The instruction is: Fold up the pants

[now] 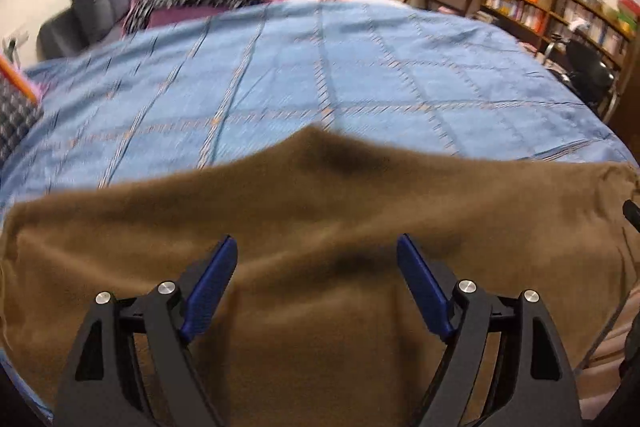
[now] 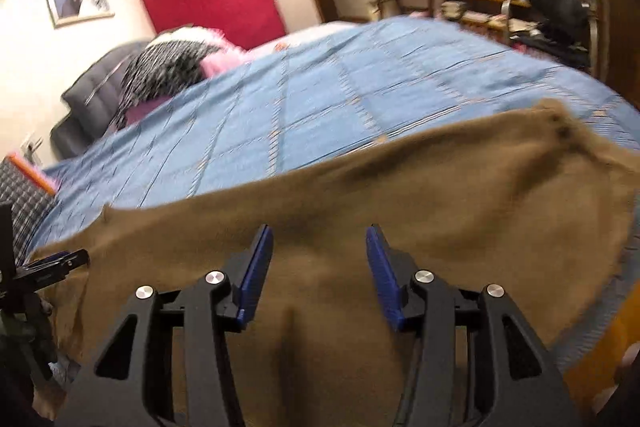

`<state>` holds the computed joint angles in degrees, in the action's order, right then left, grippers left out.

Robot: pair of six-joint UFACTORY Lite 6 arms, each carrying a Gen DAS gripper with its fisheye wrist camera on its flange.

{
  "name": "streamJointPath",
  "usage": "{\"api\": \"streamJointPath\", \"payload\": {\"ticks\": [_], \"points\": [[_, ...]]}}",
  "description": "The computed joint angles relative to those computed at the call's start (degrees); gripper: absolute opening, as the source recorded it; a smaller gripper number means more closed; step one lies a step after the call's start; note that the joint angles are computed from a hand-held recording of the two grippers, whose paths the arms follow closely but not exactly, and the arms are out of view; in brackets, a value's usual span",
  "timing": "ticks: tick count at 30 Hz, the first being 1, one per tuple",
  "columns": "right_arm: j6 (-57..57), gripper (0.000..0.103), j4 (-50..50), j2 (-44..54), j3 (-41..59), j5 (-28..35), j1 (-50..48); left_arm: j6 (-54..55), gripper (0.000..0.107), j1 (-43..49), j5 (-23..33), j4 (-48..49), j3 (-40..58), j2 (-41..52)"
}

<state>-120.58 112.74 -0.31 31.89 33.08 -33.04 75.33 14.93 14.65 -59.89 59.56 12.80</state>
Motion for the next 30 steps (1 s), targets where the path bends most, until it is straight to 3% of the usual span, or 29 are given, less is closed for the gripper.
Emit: {"api": "streamJointPath", "payload": {"ticks": [6, 13, 16, 26, 30], "points": [[3.52, 0.050, -2.80, 0.97, 1.26, 1.84, -17.33, -8.59, 0.081, -8.32, 1.27, 5.57, -0.41, -2.84], [11.04, 0.051, -9.03, 11.61, 9.18, 4.71, -30.31, -17.34, 0.081, -18.32, 1.80, 11.25, -1.35, -2.96], [15.83, 0.057, -13.11, 16.26, 12.94, 7.29, -32.55, -18.86, 0.081, -23.75, 1.34, 12.74, -2.45, -3.76], [19.19, 0.057, -12.70, 28.47, 23.61, 10.78, -31.97, -18.59, 0.081, -32.78, 0.99, 12.62, -2.30, -0.90], [20.74, 0.050, -14.64, 28.96, 25.05, 10.84, -29.97, -19.01, 0.081, -33.95, 0.45, 12.74, -2.45, 1.05]]}}
